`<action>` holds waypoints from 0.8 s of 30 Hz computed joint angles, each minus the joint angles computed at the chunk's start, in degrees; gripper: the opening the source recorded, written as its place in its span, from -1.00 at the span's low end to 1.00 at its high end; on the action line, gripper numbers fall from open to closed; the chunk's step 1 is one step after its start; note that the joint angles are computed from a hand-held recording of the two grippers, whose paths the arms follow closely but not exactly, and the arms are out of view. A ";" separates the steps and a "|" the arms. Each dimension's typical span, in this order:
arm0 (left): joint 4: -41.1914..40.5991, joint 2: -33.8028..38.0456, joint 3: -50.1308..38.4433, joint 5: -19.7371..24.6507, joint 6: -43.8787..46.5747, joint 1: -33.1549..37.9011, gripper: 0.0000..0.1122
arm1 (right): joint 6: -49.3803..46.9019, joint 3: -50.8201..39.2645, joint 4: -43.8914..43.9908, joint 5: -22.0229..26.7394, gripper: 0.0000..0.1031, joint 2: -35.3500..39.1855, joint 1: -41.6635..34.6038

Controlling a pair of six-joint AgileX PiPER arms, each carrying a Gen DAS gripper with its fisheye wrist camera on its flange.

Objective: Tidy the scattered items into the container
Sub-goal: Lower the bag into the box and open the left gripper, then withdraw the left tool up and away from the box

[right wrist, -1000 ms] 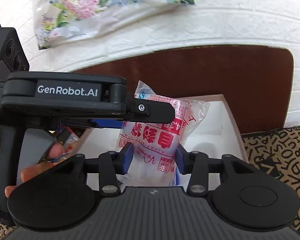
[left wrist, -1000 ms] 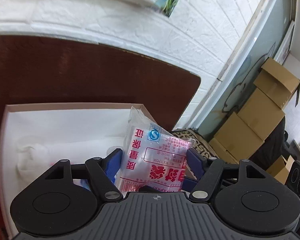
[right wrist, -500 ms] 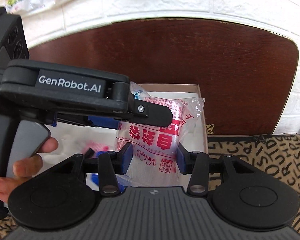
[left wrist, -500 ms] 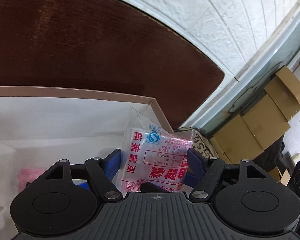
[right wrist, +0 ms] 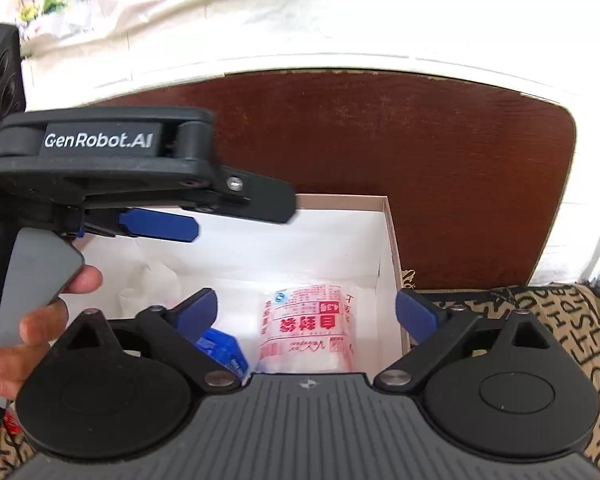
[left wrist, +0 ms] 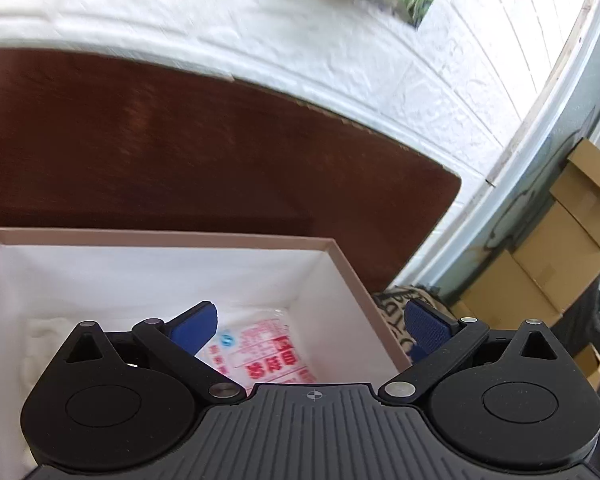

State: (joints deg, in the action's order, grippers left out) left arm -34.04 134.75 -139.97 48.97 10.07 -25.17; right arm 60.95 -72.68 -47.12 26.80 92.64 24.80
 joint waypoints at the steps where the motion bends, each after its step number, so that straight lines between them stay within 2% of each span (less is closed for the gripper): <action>1: -0.45 -3.29 5.69 -2.94 1.51 0.07 0.84 | 1.81 0.63 -1.04 0.58 0.93 -0.79 0.90; 5: -4.14 -15.79 25.35 -12.88 9.49 0.67 0.84 | 8.60 3.70 -4.33 2.77 0.96 -4.84 4.39; 8: -10.59 -25.31 39.14 -19.86 18.37 1.27 0.84 | 15.57 6.84 -8.81 4.74 0.98 -8.50 7.95; 10: -13.26 -30.86 46.45 -23.02 21.69 1.62 0.84 | 20.20 9.05 -11.63 6.99 0.98 -11.06 10.87; 15: -11.87 -43.03 61.42 -28.45 22.27 1.80 0.84 | 29.79 13.78 -16.52 15.34 0.99 -16.23 19.78; 19: -3.86 -53.07 73.91 -35.34 17.25 0.71 0.84 | 36.16 16.39 -18.33 22.89 0.99 -18.81 27.20; 21: 0.90 -57.84 79.32 -37.18 13.91 0.29 0.84 | 39.55 17.49 -19.25 26.15 0.99 -19.72 30.85; 24: 16.29 -63.82 84.98 -37.14 -0.33 -0.92 0.84 | 43.32 17.90 -19.63 31.80 0.99 -19.81 36.39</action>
State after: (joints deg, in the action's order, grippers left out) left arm -17.75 70.94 -54.99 11.83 9.74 -26.08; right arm 104.27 -54.78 -66.75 58.61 72.83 61.19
